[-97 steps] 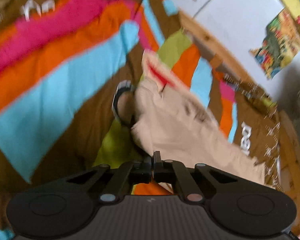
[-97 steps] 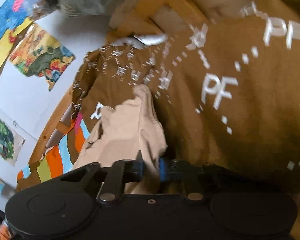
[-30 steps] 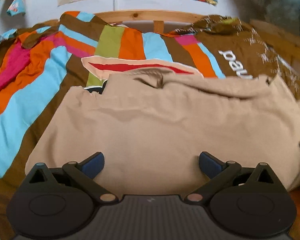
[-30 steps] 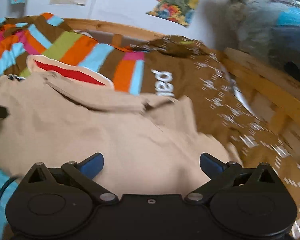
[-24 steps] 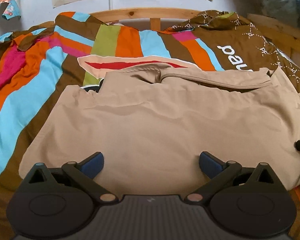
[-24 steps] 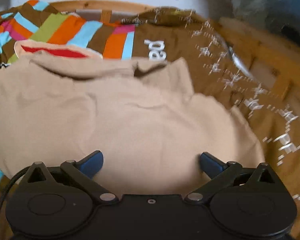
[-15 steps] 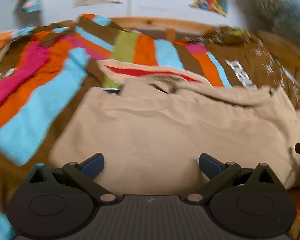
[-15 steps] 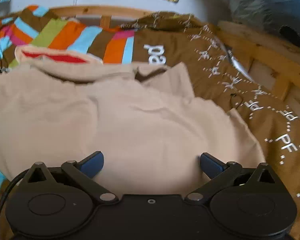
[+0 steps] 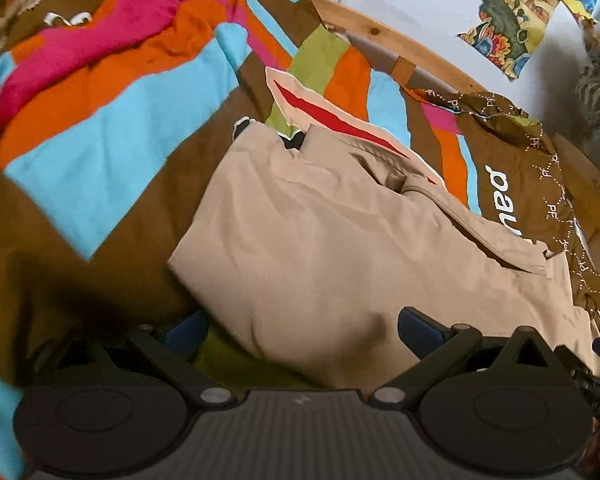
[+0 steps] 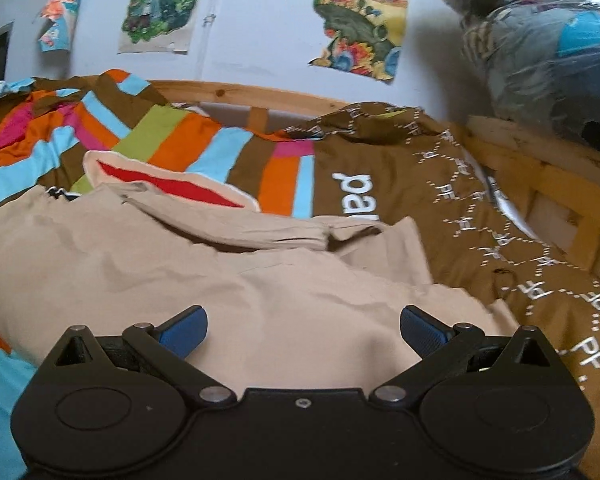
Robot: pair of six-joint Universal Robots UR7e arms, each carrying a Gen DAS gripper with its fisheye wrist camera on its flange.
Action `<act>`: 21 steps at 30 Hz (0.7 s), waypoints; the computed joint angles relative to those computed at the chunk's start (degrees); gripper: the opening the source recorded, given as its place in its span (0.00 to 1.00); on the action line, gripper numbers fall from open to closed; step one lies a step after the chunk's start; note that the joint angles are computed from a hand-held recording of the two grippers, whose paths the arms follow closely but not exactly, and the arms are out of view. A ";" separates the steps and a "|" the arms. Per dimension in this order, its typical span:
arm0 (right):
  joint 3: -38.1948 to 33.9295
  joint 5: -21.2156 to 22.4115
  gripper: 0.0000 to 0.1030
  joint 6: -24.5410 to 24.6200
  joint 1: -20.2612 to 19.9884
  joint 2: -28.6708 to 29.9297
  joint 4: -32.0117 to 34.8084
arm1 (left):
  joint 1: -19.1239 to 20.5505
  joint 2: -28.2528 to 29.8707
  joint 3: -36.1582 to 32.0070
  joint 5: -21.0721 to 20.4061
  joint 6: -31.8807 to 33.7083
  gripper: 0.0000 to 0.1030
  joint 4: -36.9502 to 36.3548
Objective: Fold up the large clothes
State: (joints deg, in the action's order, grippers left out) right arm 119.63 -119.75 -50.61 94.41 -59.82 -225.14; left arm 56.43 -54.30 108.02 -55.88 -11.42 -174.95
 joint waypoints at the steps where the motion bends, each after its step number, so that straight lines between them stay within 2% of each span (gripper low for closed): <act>1: -0.03 0.12 0.99 -0.10 -0.02 0.29 0.08 | 0.33 0.60 -0.99 0.13 -0.43 1.00 0.67; 7: -2.92 -1.95 0.99 -0.82 1.22 4.19 -1.49 | 1.29 2.58 -3.15 1.07 -1.70 1.00 0.42; 12: -5.16 -1.18 0.99 -6.26 2.05 7.96 -4.60 | 0.85 2.87 -3.13 2.11 -0.72 1.00 0.46; 17: -4.91 -1.02 0.99 -6.57 1.62 8.66 -3.06 | 0.74 2.39 -2.34 2.08 0.08 1.00 0.12; 21: -4.83 -1.44 0.99 -3.86 1.23 7.93 -0.50 | 0.62 2.75 -2.75 2.61 0.01 1.00 0.39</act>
